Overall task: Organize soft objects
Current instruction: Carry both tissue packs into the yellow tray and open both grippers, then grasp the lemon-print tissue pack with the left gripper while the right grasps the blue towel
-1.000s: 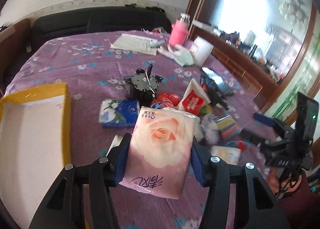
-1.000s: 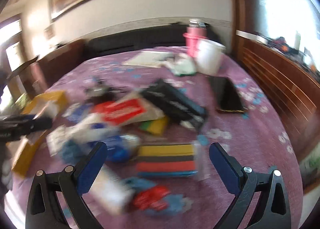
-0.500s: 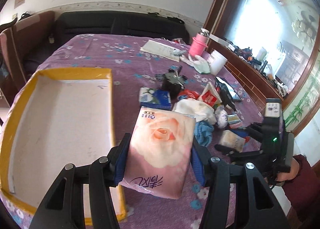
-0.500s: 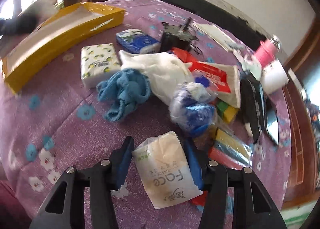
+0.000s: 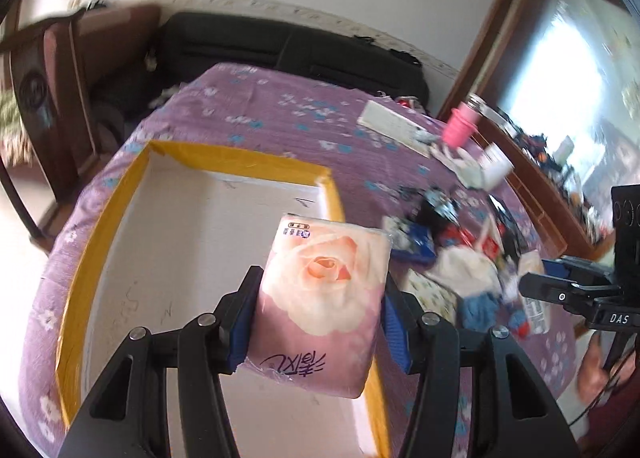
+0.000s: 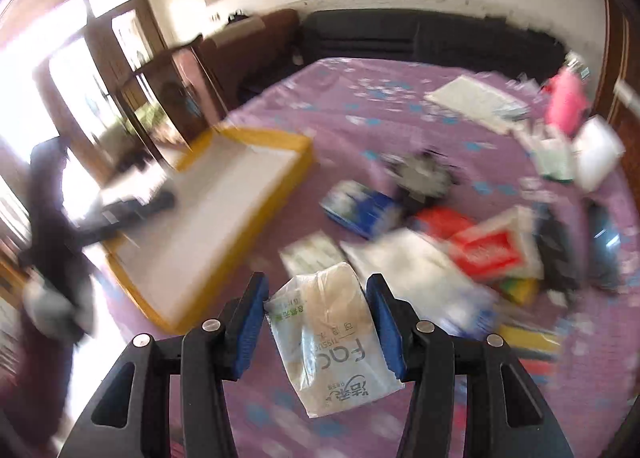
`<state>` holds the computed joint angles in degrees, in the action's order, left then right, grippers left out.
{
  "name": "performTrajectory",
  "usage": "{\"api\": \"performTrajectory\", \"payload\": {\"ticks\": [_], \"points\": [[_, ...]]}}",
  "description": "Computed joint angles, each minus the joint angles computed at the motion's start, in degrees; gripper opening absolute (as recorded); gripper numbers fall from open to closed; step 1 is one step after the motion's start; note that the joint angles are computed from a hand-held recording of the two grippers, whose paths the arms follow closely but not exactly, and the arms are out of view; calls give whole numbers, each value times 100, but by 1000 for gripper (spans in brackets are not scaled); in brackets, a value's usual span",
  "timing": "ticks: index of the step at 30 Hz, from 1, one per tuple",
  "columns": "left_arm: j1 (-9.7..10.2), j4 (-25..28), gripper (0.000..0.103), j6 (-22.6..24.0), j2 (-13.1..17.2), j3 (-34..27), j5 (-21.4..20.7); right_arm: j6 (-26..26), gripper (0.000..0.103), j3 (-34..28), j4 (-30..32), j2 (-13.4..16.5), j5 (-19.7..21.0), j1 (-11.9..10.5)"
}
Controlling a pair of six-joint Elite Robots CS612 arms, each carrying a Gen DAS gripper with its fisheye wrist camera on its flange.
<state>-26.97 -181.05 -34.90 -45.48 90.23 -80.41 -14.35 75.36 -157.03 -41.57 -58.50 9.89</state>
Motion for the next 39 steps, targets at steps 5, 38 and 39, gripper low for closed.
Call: {"api": "performTrajectory", "payload": {"ticks": [5,38,39], "points": [[396,47,54,-744,364,-488,-709,999,56,-1383,724,764,614,232],[453,67,80,-1335,453,-693,-409,879,88,-1936,53,1047,-544,424],[378,18,81,-1172,411,-667,-417,832,93,-1716,-151,936,-592,379]]}}
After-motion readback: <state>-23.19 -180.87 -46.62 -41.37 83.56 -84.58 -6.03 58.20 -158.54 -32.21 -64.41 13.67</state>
